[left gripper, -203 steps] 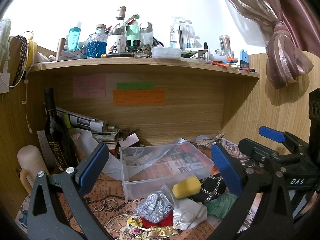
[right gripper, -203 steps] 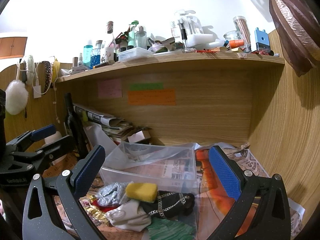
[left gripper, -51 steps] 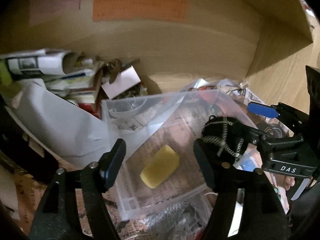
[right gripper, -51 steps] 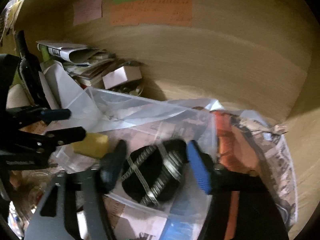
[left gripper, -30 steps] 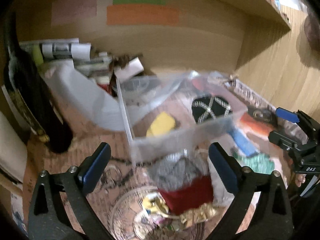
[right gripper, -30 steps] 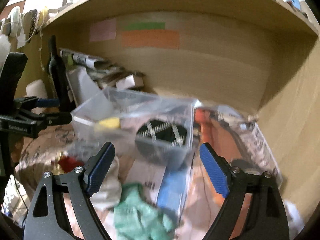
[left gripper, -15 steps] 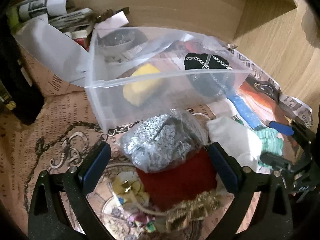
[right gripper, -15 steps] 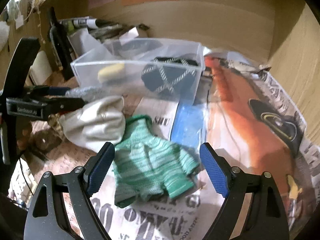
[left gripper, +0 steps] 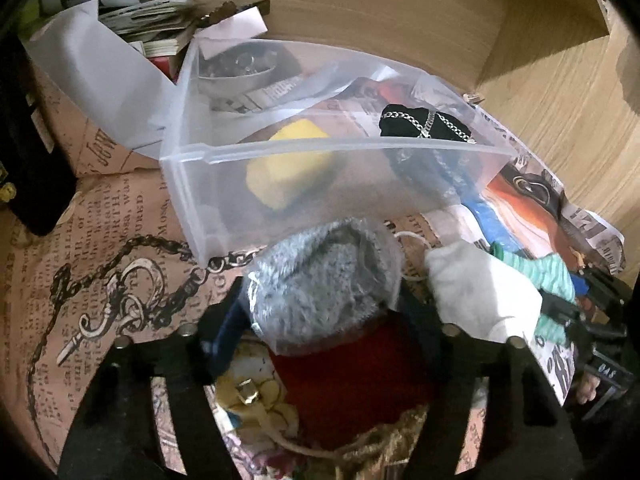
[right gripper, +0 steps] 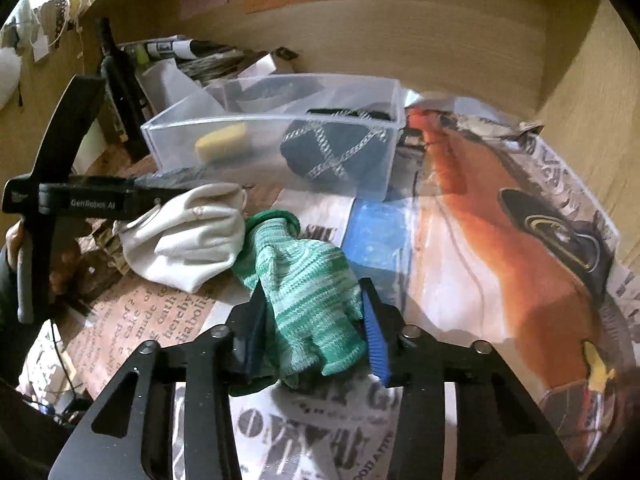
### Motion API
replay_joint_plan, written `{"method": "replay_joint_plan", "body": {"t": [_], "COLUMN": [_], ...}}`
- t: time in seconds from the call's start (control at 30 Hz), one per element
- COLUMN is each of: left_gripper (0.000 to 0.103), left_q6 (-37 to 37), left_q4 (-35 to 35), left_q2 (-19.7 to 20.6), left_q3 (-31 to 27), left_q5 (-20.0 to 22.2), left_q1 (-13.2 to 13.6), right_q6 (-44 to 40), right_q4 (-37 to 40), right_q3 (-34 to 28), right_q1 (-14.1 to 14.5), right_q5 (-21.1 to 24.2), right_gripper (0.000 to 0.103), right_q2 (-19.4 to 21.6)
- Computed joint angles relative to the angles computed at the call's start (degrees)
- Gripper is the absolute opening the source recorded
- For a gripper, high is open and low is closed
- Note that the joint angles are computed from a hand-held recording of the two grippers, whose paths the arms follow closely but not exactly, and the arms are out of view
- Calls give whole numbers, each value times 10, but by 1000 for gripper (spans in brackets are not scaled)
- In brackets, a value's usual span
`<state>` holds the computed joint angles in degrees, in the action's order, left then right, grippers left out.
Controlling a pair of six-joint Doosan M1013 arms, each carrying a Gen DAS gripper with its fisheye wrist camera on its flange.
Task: Organize soft objects
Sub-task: 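Grasp the silver foil bag with the left tool while the right tool grasps the green glove, then lift the foil bag and glove into the clear box and open both tools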
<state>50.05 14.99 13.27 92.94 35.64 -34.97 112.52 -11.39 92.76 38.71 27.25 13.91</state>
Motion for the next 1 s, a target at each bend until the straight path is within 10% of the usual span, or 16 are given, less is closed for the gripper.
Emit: {"method": "replay_joint_plan", "body": {"t": [0.8, 1.0], "left_gripper": [50, 50], "left_q6": [-215, -240], "left_q4": [264, 297], "left_q2": [-65, -50], "left_q3": [24, -1], "left_q5": [-48, -49], "left_q1": [-41, -29], "right_q6": [309, 285], "right_q4": [-300, -278], "right_q3": [-6, -40], "right_q1": [-3, -6], "right_q5": [-100, -135], "right_gripper": [34, 34], "right_q2": [-26, -4]}}
